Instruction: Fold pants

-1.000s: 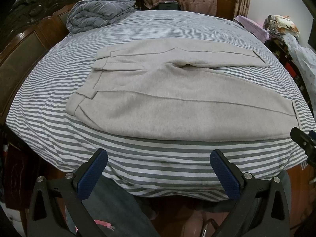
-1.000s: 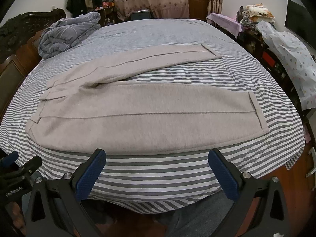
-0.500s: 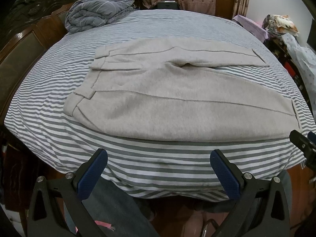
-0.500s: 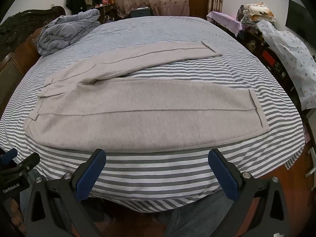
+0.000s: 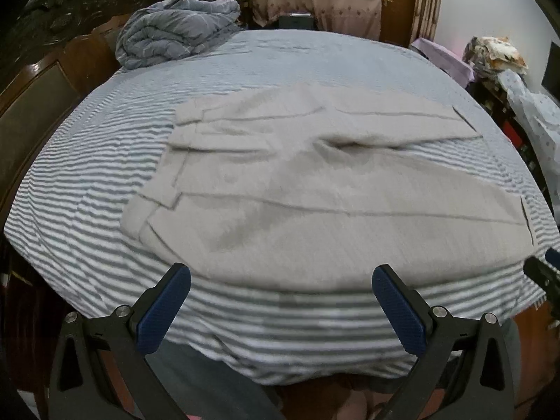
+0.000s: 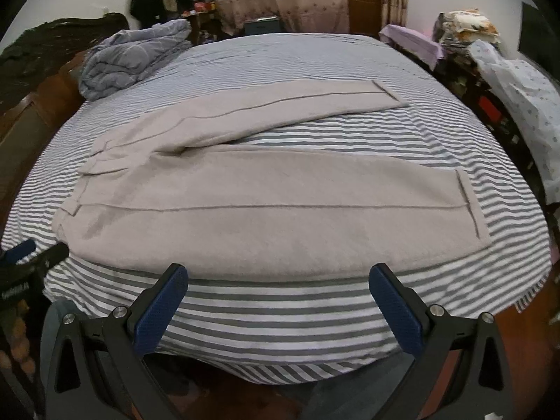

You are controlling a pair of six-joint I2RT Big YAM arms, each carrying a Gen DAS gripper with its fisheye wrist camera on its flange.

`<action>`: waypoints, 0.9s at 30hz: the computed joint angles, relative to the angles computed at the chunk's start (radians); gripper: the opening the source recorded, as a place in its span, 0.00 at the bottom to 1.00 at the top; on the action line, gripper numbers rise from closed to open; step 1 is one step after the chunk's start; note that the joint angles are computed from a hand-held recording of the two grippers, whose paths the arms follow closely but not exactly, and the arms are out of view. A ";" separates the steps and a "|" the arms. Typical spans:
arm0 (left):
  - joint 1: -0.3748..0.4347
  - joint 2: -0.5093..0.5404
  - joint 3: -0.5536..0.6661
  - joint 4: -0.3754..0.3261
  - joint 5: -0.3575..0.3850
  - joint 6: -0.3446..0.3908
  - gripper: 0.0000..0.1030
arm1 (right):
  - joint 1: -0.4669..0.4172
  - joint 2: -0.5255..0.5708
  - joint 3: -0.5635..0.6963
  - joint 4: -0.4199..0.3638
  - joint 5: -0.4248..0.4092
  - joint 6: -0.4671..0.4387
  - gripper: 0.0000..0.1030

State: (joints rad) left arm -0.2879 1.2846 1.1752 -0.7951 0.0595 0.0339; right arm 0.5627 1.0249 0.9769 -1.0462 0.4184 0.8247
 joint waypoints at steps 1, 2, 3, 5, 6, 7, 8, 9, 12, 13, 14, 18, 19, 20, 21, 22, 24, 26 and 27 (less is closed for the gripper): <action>0.016 0.015 0.020 -0.004 0.015 0.005 0.99 | -0.020 0.000 0.000 0.018 -0.031 -0.019 0.99; 0.033 0.032 0.042 -0.009 0.030 0.009 0.99 | -0.037 0.002 0.003 0.029 -0.054 -0.038 0.99; 0.050 0.052 0.069 -0.012 0.037 0.016 0.99 | -0.058 0.012 0.014 0.037 -0.074 -0.066 0.99; 0.078 0.087 0.112 -0.010 0.036 0.036 0.99 | -0.084 0.031 0.039 0.039 -0.082 -0.117 0.99; 0.095 0.105 0.133 -0.003 0.036 0.051 0.99 | -0.104 0.048 0.062 0.040 -0.088 -0.164 0.99; 0.105 0.124 0.153 0.001 0.026 0.063 0.99 | -0.118 0.060 0.079 0.042 -0.094 -0.195 0.99; 0.119 0.147 0.179 0.003 0.025 0.074 0.99 | -0.135 0.077 0.100 0.041 -0.100 -0.227 0.99; 0.133 0.172 0.206 0.002 0.027 0.080 0.99 | -0.159 0.098 0.130 0.040 -0.115 -0.268 0.99; 0.175 0.256 0.302 -0.020 0.041 0.083 0.99 | -0.212 0.149 0.200 0.040 -0.151 -0.368 0.99; 0.184 0.281 0.326 -0.030 0.043 0.079 0.99 | -0.227 0.172 0.229 0.033 -0.157 -0.399 0.99; 0.198 0.315 0.365 -0.039 0.049 0.074 0.99 | -0.236 0.190 0.249 0.026 -0.156 -0.414 0.99; 0.227 0.437 0.485 -0.066 0.054 0.063 0.99 | -0.274 0.269 0.338 0.010 -0.167 -0.482 0.99; 0.233 0.463 0.517 -0.076 0.061 0.064 0.99 | -0.284 0.287 0.355 0.013 -0.179 -0.495 0.99; 0.238 0.500 0.551 -0.091 0.071 0.057 0.99 | -0.293 0.306 0.371 0.017 -0.196 -0.505 0.99; 0.242 0.533 0.590 -0.103 0.070 0.052 0.99 | -0.303 0.331 0.391 0.026 -0.211 -0.516 0.99; 0.246 0.571 0.635 -0.120 0.070 0.046 0.99 | -0.313 0.357 0.412 0.031 -0.220 -0.527 0.99; 0.253 0.646 0.727 -0.164 0.087 0.032 0.99 | -0.338 0.408 0.448 0.046 -0.278 -0.540 0.99; 0.261 0.720 0.827 -0.211 0.108 0.014 0.99 | -0.366 0.477 0.507 0.040 -0.332 -0.560 0.98; 0.266 0.771 0.898 -0.253 0.132 0.003 0.98 | -0.373 0.501 0.527 0.039 -0.353 -0.571 0.98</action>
